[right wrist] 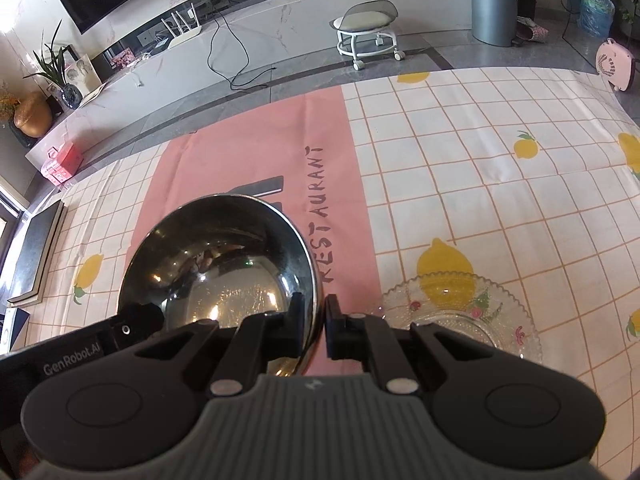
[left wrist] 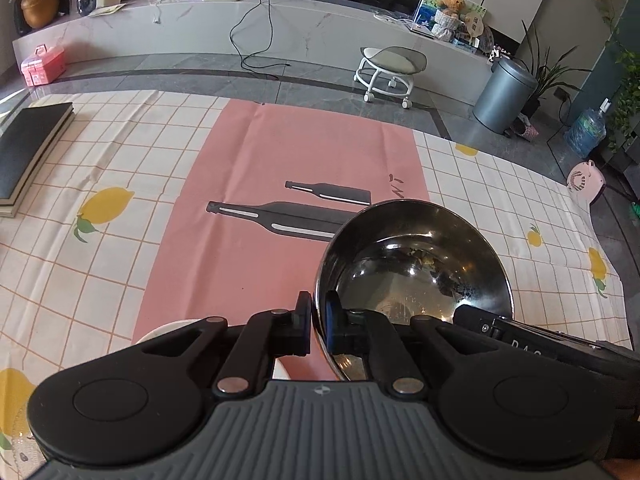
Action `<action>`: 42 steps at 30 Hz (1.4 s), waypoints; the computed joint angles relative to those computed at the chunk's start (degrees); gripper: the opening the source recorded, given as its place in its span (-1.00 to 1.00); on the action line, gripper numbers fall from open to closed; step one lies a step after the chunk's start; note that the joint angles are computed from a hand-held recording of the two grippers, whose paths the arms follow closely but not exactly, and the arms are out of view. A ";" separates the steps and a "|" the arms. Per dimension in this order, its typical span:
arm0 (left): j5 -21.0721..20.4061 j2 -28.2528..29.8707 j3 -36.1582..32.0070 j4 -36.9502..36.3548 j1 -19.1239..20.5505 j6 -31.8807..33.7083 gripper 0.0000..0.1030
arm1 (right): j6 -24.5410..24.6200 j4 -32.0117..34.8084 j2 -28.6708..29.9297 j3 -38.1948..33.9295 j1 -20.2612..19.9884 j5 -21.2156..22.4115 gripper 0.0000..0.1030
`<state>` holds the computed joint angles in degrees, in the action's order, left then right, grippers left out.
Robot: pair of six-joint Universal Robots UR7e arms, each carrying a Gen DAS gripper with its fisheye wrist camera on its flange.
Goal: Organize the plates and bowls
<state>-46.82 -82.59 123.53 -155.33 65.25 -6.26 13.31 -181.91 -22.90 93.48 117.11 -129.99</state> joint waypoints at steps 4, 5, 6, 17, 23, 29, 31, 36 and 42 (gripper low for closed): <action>2.84 -3.16 1.43 2.76 -2.51 -2.22 -0.89 | -0.63 -0.75 -1.08 1.17 2.06 -0.61 -0.84; 3.34 -4.11 1.84 3.48 -3.13 -2.83 -0.89 | -0.11 -1.14 -1.56 1.77 2.50 -0.26 -0.84; 3.73 -5.25 2.30 4.18 -3.74 -3.32 -0.90 | 0.41 -1.23 -2.02 2.29 2.99 -0.15 -0.83; 12.15 -21.61 8.66 19.92 -13.24 -13.62 -0.92 | 6.56 -0.79 -7.23 9.33 9.54 2.80 -0.82; 13.63 -31.83 11.21 35.94 -17.38 -24.56 -0.92 | 9.17 2.32 -9.29 12.87 13.27 3.73 -0.81; 12.71 -39.55 12.50 48.71 -19.52 -32.59 -0.92 | 13.24 3.65 -9.88 16.51 15.94 4.19 -0.81; 12.60 -40.87 12.80 50.84 -19.64 -33.38 -0.92 | 14.35 4.35 -9.77 17.26 16.47 4.64 -0.81; 12.50 -42.13 14.02 54.00 -18.87 -34.59 -0.92 | 15.92 6.46 -7.99 17.56 16.90 4.45 -0.82; 11.16 -41.36 15.20 50.06 -15.71 -31.03 -0.92 | 15.39 8.16 -5.72 16.06 16.72 2.77 -0.82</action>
<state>-35.67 -123.96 138.73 -105.27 49.54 -37.29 28.69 -173.75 -28.62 109.54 133.83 -127.21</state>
